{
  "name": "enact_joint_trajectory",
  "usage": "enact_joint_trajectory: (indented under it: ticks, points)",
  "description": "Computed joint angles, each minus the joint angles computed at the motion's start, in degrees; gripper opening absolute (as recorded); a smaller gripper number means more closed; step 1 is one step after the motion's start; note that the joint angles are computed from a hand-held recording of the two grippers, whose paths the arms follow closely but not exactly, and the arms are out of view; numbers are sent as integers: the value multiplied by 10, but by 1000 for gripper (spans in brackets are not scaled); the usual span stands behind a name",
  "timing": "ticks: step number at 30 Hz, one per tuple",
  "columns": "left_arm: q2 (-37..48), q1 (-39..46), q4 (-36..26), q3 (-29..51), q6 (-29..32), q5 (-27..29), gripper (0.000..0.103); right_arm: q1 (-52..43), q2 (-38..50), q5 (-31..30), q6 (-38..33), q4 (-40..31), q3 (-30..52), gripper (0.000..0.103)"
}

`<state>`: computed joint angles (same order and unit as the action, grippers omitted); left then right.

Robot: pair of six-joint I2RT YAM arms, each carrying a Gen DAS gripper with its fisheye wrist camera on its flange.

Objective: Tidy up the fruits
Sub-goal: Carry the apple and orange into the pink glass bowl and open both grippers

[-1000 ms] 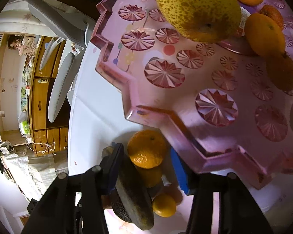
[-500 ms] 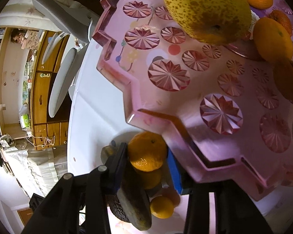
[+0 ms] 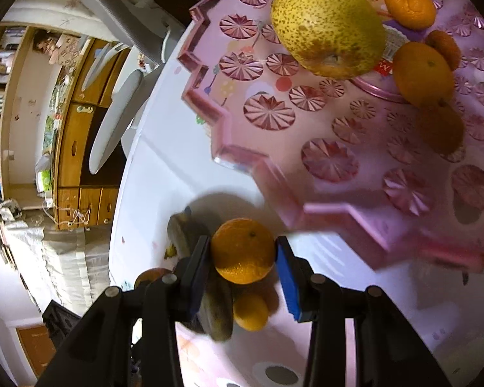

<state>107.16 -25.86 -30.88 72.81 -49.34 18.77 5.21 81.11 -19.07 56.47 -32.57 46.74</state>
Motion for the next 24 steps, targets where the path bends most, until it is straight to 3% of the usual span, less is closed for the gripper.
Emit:
enact_joint_trajectory:
  ticks: [13,19,24]
  points:
    - [-182,-45,-59,-80,-10,-63,59,33,-177,14,-33,-83,-43,41]
    - [-269,-103,-85,-115,-56,-85,59,7,-296,9,-52,-169,-51,41]
    - [-318,-167,-110,-124,-101,-111,59,-57,-368,1,-115,-262,-29,41]
